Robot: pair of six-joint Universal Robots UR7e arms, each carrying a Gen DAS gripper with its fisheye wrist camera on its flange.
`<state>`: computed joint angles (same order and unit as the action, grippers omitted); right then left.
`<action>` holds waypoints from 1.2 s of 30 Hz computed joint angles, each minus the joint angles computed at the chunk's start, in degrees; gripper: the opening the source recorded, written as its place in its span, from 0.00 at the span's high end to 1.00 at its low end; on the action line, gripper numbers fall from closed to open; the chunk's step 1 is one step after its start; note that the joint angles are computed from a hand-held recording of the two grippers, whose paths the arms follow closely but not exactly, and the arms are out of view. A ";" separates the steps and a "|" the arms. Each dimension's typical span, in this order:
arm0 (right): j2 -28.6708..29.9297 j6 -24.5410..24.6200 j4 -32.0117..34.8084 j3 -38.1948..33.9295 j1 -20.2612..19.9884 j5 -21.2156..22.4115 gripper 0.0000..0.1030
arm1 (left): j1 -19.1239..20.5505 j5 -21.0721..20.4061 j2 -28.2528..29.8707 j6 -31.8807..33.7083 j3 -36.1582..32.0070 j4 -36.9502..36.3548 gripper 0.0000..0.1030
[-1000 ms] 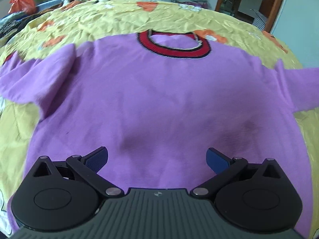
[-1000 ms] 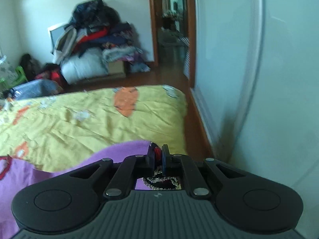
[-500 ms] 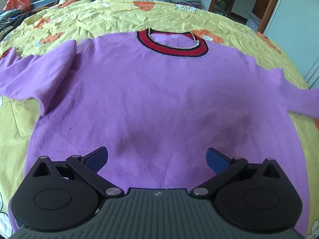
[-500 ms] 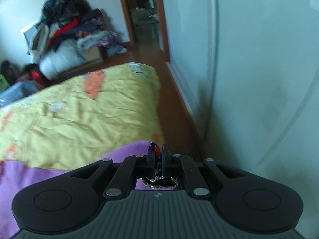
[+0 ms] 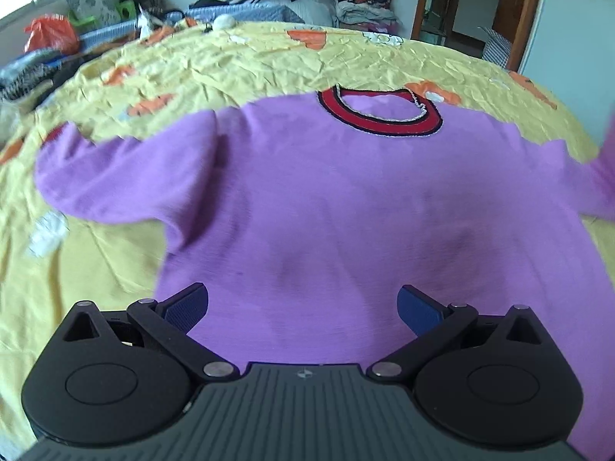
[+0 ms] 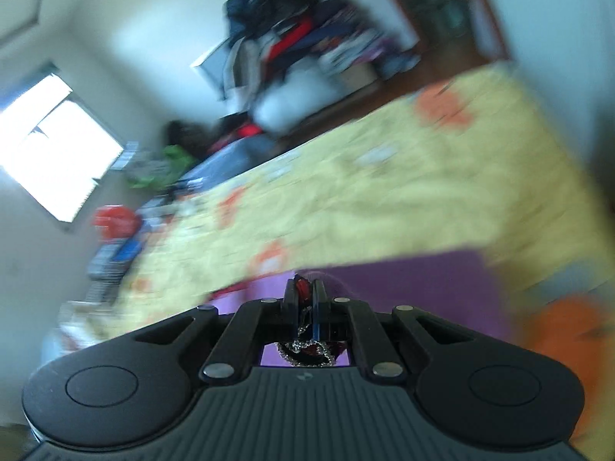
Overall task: Fold small clothes
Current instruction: 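Lift the cuff with the right gripper and fold the sleeve across the sweater body, then grasp the other striped cuff with the left gripper while the right gripper releases its sleeve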
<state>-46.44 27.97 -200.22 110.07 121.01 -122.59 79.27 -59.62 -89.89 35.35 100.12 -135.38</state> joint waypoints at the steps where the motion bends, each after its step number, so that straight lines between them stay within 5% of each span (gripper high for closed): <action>1: 2.09 0.92 -0.67 -1.92 -0.43 2.85 0.94 | 0.17 -0.02 -0.09 0.69 -0.24 -0.13 0.00; 6: 13.35 4.06 -2.34 -12.18 -1.95 12.60 0.94 | 1.19 -0.52 -0.40 2.14 -1.36 0.42 0.00; 13: 28.07 4.49 4.15 -28.88 -4.24 18.82 0.94 | 2.66 -0.51 0.52 0.75 -3.95 3.32 0.00; 15: 31.06 5.44 11.71 -33.83 -4.49 20.03 0.79 | 3.10 -1.13 1.33 -0.80 -5.33 4.83 0.00; 17: 33.50 3.17 15.60 -37.33 -3.43 16.42 0.09 | 3.44 -1.73 2.52 -2.74 -7.20 6.96 0.00; 21: 29.80 -3.25 2.17 -28.90 -0.81 12.08 0.10 | 4.46 -9.03 5.78 -7.62 -12.42 11.61 0.00; 24: 25.71 -8.31 -7.47 -20.53 2.30 1.25 0.10 | 5.80 -19.80 11.23 -13.29 -19.04 17.40 0.00; 27: 22.32 -7.91 -11.56 -12.32 5.62 -9.06 0.09 | 6.80 -28.99 18.49 -19.21 -26.35 24.42 0.00; 30: 22.46 -6.65 -14.24 -7.91 7.50 -13.51 0.06 | 7.07 -31.96 25.55 -25.27 -33.12 33.03 0.00; 34: 25.28 -7.59 -21.39 -5.72 9.27 -15.39 0.06 | 6.21 -31.94 26.34 -29.71 -32.87 32.96 0.01; 36: 26.63 -9.24 -24.94 -5.60 9.41 -15.22 0.06 | 7.01 -36.04 26.08 -31.99 -32.26 33.46 0.01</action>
<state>-19.81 18.73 -225.16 104.47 130.42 -137.81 86.28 -95.65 -63.81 3.36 67.86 -101.93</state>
